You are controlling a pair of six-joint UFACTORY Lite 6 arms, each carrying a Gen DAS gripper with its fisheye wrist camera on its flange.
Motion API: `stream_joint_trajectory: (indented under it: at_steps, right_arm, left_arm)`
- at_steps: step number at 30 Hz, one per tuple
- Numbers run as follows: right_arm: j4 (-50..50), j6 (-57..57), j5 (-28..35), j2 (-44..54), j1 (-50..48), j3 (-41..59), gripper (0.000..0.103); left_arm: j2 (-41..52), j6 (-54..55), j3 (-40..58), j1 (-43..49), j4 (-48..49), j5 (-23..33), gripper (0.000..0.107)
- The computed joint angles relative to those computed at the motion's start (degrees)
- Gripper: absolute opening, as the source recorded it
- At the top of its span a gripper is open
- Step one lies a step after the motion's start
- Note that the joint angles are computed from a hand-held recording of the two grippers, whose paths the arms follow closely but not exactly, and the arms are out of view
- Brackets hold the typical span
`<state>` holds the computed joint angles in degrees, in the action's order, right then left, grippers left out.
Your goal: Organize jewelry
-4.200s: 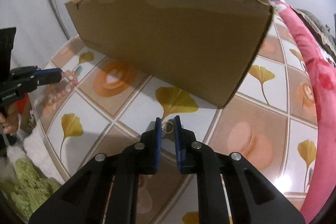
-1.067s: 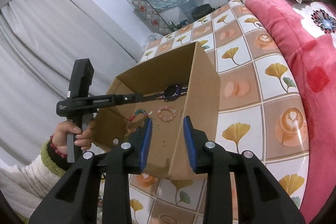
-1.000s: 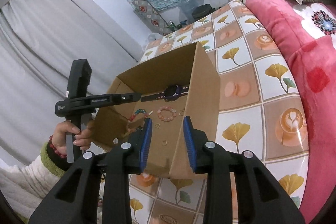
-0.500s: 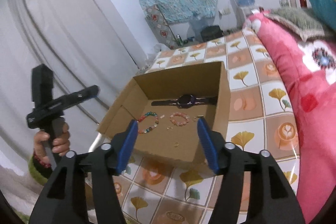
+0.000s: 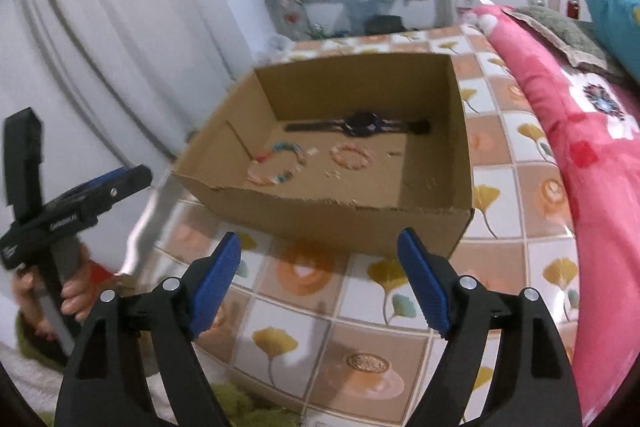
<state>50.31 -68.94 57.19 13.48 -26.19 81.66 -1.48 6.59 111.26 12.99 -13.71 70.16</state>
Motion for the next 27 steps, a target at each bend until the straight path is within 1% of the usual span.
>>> stream_joint_trajectory:
  at_steps: [2, 3, 4, 6, 8, 12, 14, 16, 19, 27]
  right_arm:
    - [-1.49, 2.88, -2.89, -1.04, 1.50, -1.37, 0.084]
    - [-2.24, 4.23, -4.42, -1.36, 2.36, -1.82, 0.085]
    - [-3.18, 5.38, -6.09, -1.92, 3.15, -2.52, 0.085]
    - [-4.97, 7.64, -9.16, -2.26, 4.64, -3.08, 0.087]
    - [-6.81, 10.37, -12.31, -3.23, 6.33, -4.25, 0.088]
    - [-10.62, 16.04, -15.41, -3.15, 8.76, -4.06, 0.090]
    - [-12.20, 18.25, -16.07, -2.85, 9.53, -3.86, 0.090]
    - [-13.58, 19.86, -16.33, -2.16, 10.27, -3.31, 0.090]
    - [-14.56, 20.79, -16.63, -1.27, 10.77, -2.63, 0.090]
    - [-15.94, 22.44, -16.79, 0.52, 11.23, -1.14, 0.091]
  left_arm:
    - [-2.58, -4.34, -4.77, -3.92, 7.99, -3.03, 0.093]
    - [-3.69, -7.68, -7.03, -6.47, 13.10, -4.60, 0.093]
    - [-4.37, -9.42, -8.54, -8.06, 15.81, -5.60, 0.093]
    - [-3.95, -9.63, -8.50, -9.44, 16.35, -5.07, 0.093]
    - [-2.04, -10.14, -6.85, -11.09, 17.36, -3.02, 0.093]
    - [-1.55, -13.24, -7.38, -16.45, 23.54, -2.21, 0.093]
    - [-0.59, -14.17, -6.37, -16.69, 21.75, -0.60, 0.093]
    - [-0.04, -14.83, -6.01, -17.22, 20.54, -0.17, 0.093]
    - [1.24, -16.10, -4.90, -18.98, 21.67, 0.80, 0.093]
    - [4.37, -18.18, -1.45, -20.01, 20.59, 3.30, 0.093]
